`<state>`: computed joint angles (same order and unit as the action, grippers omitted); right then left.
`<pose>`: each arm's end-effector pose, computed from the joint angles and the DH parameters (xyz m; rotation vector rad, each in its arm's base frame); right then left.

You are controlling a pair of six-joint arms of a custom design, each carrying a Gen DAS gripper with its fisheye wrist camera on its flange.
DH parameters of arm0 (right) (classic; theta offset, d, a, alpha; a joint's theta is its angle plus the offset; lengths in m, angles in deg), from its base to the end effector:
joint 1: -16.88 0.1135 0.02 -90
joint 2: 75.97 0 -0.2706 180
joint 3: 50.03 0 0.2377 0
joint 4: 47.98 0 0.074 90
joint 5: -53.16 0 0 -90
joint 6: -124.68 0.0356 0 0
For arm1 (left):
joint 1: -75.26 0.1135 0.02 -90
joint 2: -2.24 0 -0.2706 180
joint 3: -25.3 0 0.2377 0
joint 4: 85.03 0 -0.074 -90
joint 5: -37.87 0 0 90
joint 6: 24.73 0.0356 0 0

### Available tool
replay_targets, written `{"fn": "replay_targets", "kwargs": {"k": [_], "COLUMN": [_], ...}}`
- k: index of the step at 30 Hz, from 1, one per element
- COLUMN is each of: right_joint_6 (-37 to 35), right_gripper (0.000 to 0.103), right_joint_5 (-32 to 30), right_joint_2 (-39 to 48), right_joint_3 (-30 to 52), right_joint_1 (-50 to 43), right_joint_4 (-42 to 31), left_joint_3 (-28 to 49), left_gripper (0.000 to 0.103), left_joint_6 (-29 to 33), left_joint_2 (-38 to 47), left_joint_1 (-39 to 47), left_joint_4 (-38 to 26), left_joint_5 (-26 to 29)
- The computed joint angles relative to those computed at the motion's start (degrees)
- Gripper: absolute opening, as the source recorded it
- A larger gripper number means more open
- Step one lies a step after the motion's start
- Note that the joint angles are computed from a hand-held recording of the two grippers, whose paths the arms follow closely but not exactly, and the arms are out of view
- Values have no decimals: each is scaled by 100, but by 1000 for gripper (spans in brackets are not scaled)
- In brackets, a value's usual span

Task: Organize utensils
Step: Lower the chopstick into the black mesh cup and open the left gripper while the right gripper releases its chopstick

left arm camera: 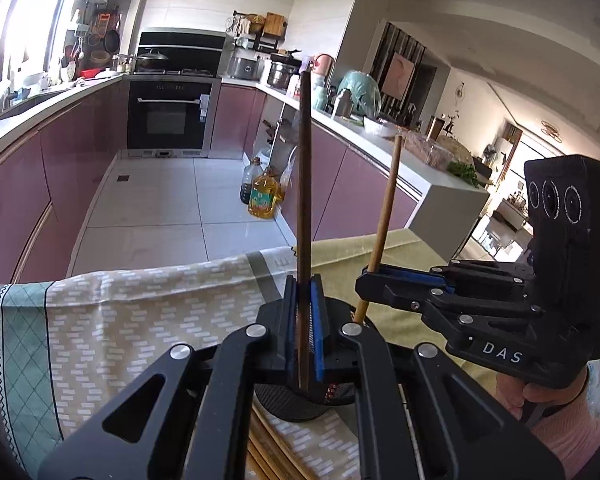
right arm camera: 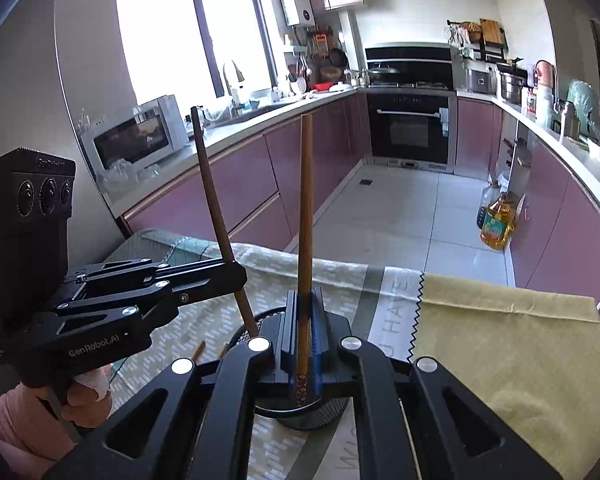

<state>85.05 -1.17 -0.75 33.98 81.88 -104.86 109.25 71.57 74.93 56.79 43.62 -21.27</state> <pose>0.1264 0.2220 0.3349 -0.0114 2.2412 0.3374 0.2338 -0.0973 0.3509 0.7590 2.1195 -0.7230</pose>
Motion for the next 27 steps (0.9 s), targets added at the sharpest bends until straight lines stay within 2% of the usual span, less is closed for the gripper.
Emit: {"fn": "replay_targets", "kwargs": {"k": [4, 9, 13, 15, 17, 21, 23, 25, 27], "right_joint_6": [7, 157, 275, 376, 486, 723, 838, 917, 1056], "right_gripper": [6, 9, 11, 18, 20, 29, 34, 35, 35], "right_joint_5": [-235, -192, 0, 234, 552, 1260, 1487, 1498, 1324], "right_joint_2": [149, 288, 234, 191, 142, 105, 188, 325, 480], "right_joint_3": [-8, 26, -52, -44, -9, 143, 226, 275, 197], "right_joint_1": [-251, -325, -267, -108, 174, 1007, 1434, 1737, 1917], "right_joint_4": [87, 177, 272, 191, 77, -193, -303, -341, -245], "left_joint_3": [-43, -95, -281, -416, -555, -745, -898, -981, -1194], "left_gripper": [8, 9, 20, 28, 31, 44, 47, 47, 48], "left_joint_6": [124, 131, 141, 177, 291, 766, 1169, 1635, 2014], "left_joint_2": [227, 277, 0, -218, -487, -953, -1170, -1243, -1347], "left_joint_1": [-24, -26, 108, 264, 521, 1197, 1594, 2004, 2278], "left_joint_4": [118, 213, 272, 309, 294, -29, -263, -625, -802], "left_joint_5": [-117, -229, -235, -186, -49, 302, 431, 621, 523]}}
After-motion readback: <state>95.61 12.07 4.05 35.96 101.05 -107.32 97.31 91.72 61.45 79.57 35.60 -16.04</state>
